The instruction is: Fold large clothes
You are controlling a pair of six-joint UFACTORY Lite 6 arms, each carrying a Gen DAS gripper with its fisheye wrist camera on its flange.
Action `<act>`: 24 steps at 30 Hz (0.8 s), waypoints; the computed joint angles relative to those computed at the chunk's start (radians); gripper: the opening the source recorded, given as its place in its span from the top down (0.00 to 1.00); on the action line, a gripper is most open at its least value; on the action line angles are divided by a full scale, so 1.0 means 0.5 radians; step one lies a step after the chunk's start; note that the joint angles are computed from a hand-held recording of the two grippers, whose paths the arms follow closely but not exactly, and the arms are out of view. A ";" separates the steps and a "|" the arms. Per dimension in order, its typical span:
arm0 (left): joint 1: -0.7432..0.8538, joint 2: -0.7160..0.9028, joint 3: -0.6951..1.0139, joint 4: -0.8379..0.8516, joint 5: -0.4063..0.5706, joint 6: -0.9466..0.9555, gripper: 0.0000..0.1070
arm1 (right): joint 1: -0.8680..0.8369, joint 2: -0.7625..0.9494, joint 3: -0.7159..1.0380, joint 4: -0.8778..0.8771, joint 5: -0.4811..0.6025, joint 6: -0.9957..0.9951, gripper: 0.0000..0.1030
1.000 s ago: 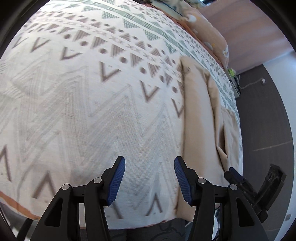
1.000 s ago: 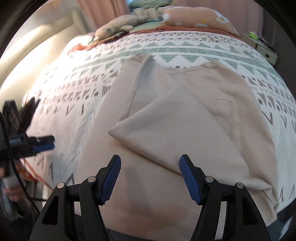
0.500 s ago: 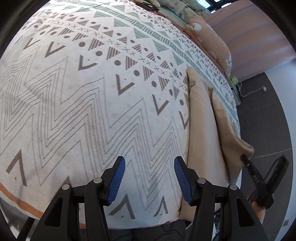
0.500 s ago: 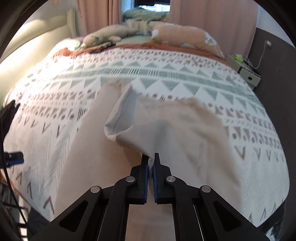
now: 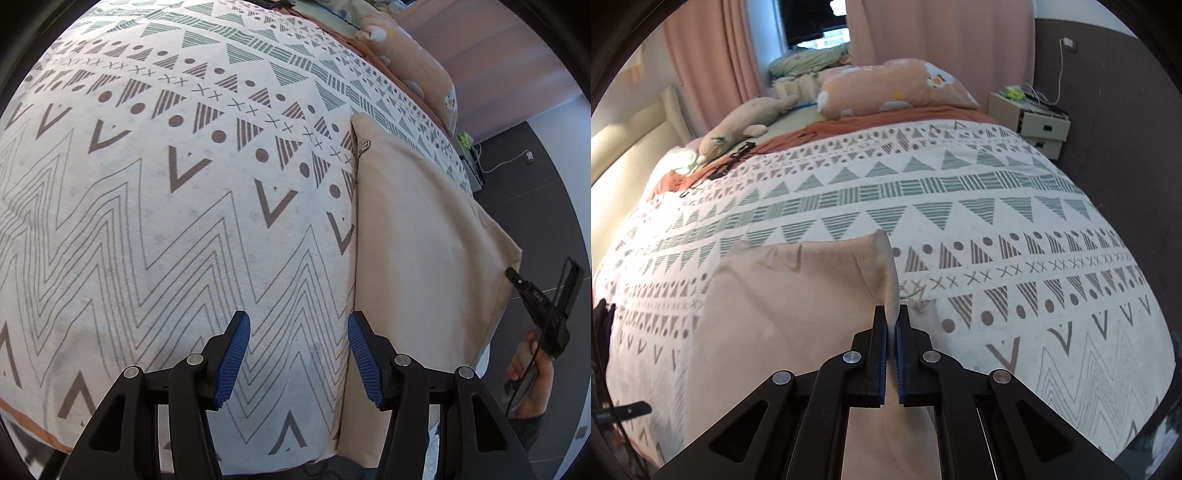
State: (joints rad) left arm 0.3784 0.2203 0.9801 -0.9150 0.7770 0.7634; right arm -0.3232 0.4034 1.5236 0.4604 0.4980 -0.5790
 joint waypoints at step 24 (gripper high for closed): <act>-0.661 0.772 1.033 0.199 -0.192 -0.577 0.47 | -0.434 1.039 1.152 0.525 1.029 -0.261 0.42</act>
State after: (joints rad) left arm 0.0477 0.6062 1.4966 -0.8156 0.6808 0.4751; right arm -0.5400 0.9228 2.0994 0.7230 1.0127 -0.7095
